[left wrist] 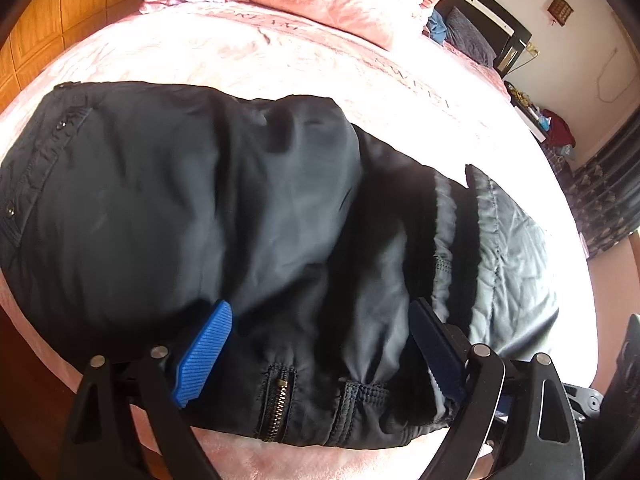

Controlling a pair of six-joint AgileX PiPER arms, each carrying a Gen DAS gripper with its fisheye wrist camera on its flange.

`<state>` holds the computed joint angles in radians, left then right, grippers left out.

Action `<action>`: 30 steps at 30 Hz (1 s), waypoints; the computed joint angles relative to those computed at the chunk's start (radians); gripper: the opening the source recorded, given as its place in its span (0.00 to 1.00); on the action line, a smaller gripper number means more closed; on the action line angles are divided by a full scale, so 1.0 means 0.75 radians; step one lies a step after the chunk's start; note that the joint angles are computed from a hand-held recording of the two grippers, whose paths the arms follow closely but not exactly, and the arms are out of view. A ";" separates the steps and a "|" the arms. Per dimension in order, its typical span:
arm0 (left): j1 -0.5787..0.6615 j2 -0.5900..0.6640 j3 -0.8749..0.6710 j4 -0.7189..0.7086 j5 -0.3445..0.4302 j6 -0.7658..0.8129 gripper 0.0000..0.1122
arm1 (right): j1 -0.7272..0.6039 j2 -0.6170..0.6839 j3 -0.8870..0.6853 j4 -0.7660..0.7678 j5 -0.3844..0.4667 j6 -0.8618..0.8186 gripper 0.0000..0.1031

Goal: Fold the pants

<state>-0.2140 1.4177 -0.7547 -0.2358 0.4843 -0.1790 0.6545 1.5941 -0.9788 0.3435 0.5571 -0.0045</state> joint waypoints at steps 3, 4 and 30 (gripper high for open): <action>0.009 0.000 0.001 0.025 0.002 -0.020 0.81 | -0.093 -0.101 0.041 0.206 0.051 -0.151 0.31; 0.017 -0.003 0.005 0.050 0.003 -0.034 0.81 | -0.118 -0.144 0.054 0.213 0.054 -0.148 0.31; -0.117 0.003 0.001 0.500 0.092 -0.307 0.84 | -0.128 -0.168 0.095 -0.206 0.010 0.295 0.32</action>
